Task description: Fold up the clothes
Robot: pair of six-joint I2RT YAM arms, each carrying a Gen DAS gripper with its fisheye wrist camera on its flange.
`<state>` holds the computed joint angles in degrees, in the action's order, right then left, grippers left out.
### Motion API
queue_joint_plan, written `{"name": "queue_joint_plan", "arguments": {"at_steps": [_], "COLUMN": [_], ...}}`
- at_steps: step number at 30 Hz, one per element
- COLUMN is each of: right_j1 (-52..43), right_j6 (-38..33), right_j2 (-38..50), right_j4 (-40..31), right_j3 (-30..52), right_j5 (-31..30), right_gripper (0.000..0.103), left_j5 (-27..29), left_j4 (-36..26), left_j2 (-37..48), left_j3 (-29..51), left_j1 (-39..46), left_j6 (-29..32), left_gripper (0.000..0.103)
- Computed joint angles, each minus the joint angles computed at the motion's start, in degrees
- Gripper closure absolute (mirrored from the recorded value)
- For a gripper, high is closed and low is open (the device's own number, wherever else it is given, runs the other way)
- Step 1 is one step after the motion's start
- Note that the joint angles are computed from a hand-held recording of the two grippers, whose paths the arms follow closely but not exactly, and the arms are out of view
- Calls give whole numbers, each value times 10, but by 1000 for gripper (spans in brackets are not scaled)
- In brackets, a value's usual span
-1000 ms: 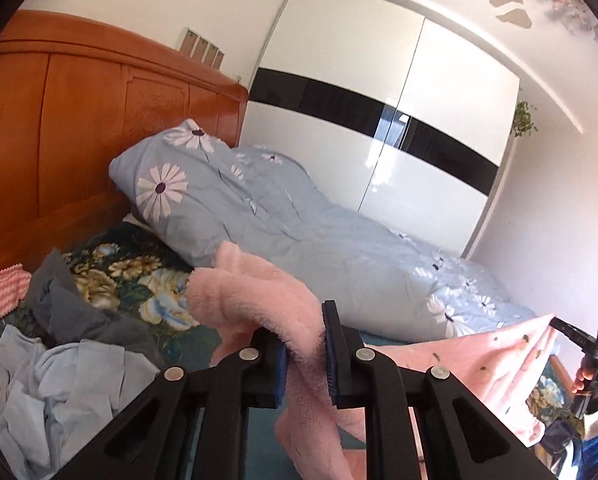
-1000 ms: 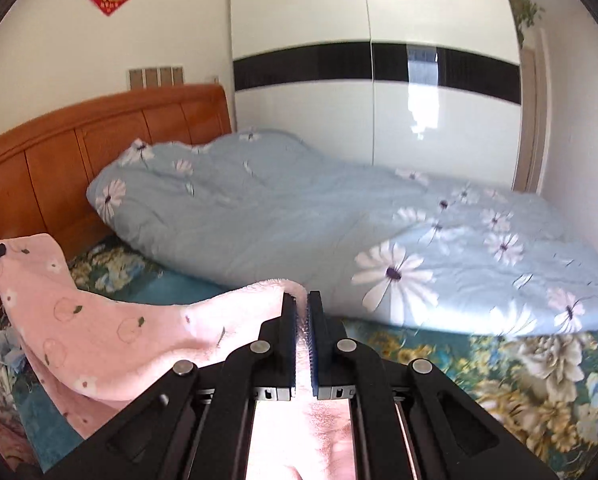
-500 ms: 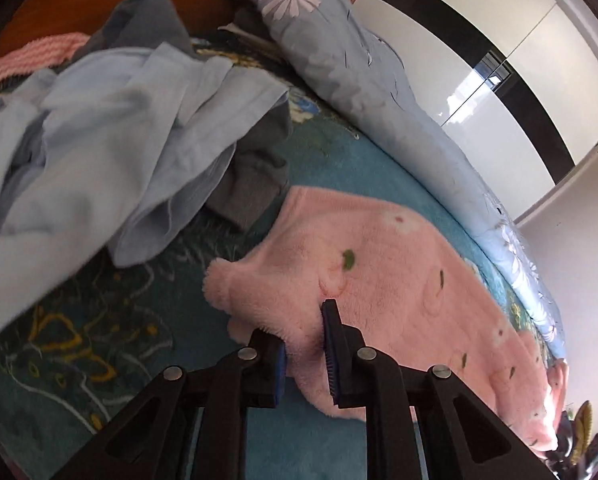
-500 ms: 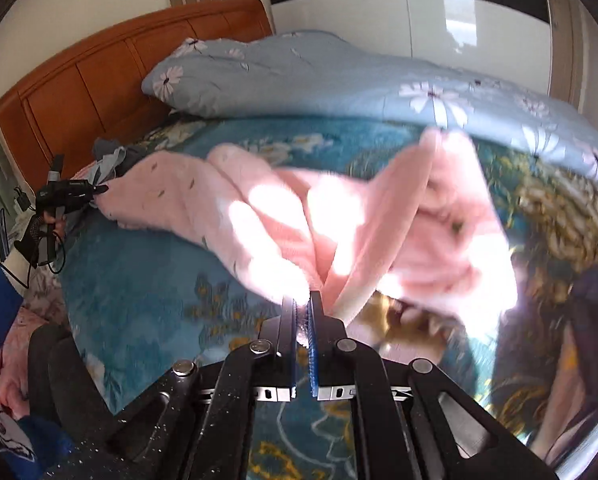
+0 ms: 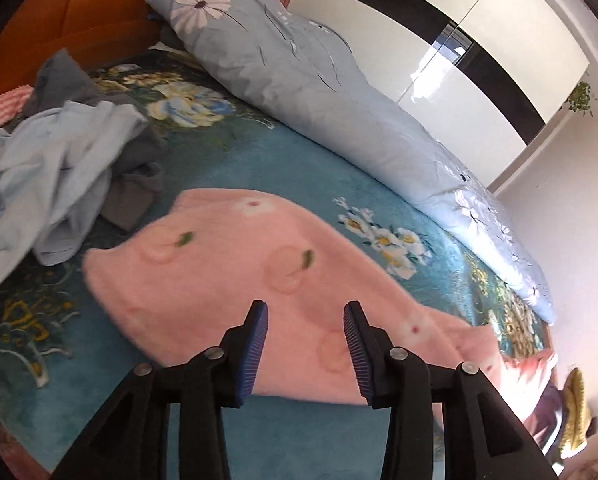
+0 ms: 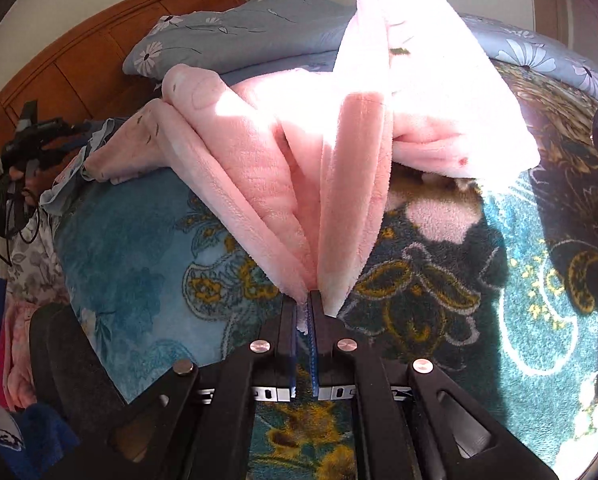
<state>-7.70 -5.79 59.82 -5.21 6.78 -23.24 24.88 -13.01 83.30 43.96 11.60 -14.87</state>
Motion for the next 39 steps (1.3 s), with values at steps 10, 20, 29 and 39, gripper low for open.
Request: {"name": "queue_joint_plan", "arguments": {"at_steps": [10, 20, 29, 39], "right_j1": [-68, -102, -47, -120], "right_j6": [-53, -60, -13, -19], "right_j2": [19, -7, -120, -155], "right_j4": [5, -7, -73, -140], "right_j3": [-3, -18, -25, 51], "right_j5": [-56, -87, -67, -61], "right_gripper": [97, 96, 96, 56], "left_j5": [-150, -122, 26, 62], "left_j4": [-140, 11, 17, -72], "left_j2": [243, 62, -146, -239], "left_j3": [272, 18, -266, -265], "left_j1": [-170, -107, 179, 241], "left_j6": [-133, -137, 36, 103], "left_gripper": [60, 100, 100, 97]}}
